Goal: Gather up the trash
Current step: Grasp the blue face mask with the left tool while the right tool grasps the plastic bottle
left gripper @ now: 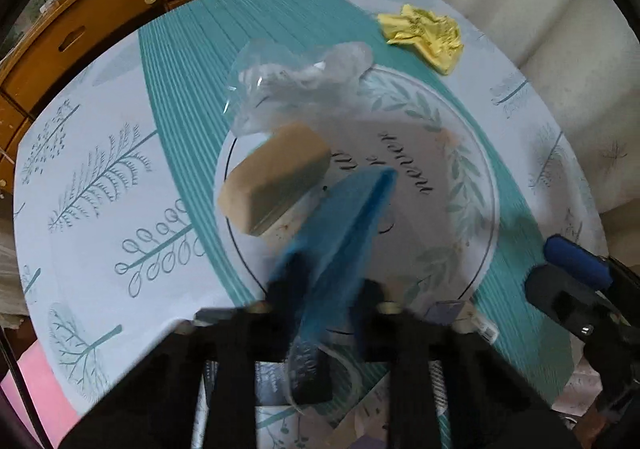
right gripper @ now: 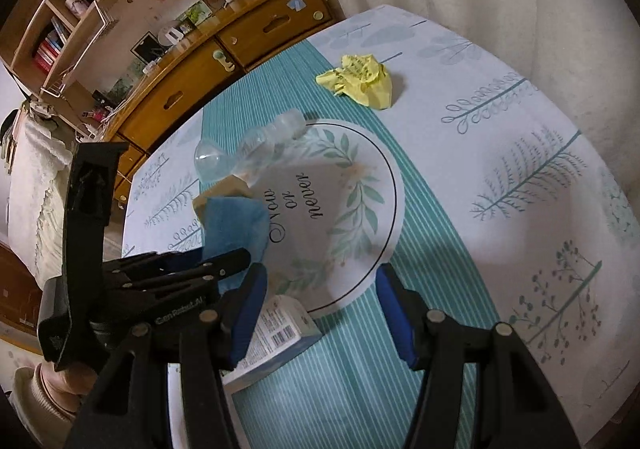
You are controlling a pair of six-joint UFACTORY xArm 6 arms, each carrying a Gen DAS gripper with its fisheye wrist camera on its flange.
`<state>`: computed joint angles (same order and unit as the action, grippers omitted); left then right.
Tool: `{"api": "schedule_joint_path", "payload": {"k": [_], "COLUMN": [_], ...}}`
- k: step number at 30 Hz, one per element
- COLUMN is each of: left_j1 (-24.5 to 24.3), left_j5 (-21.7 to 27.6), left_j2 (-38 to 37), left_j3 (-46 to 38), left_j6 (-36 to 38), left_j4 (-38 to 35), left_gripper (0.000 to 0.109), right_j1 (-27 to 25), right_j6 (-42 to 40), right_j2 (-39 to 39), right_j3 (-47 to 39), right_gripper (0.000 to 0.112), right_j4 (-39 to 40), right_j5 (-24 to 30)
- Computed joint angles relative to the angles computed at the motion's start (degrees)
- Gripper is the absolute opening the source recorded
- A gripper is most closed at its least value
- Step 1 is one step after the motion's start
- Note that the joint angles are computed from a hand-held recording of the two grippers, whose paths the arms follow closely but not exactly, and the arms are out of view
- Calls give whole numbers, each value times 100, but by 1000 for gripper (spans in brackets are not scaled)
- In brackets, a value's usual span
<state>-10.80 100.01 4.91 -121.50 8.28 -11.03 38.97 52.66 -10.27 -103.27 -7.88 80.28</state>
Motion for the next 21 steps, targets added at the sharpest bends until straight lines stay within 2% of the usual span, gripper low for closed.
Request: {"api": "schedule_joint_path", "payload": {"k": [3, 7, 12, 21], "left_j1": [132, 455, 1105, 1770], "left_j5": [-265, -186, -52, 12], "left_j2": [-201, -173, 50, 650], "left_j3": [155, -217, -924, -1944], "left_j6": [35, -71, -348, -470], "left_j4": [-282, -646, -1073, -854], "left_gripper": [6, 5, 5, 5], "right_j1": [-56, -124, -217, -567], "right_j6": [-89, -231, -374, 0], "right_j2": [123, 399, 896, 2169], "right_j3": [-108, -427, -1026, -2517], "right_gripper": [57, 57, 57, 57], "right_j4": [91, 205, 423, 1133], "right_j5": [-25, -52, -108, -136]}}
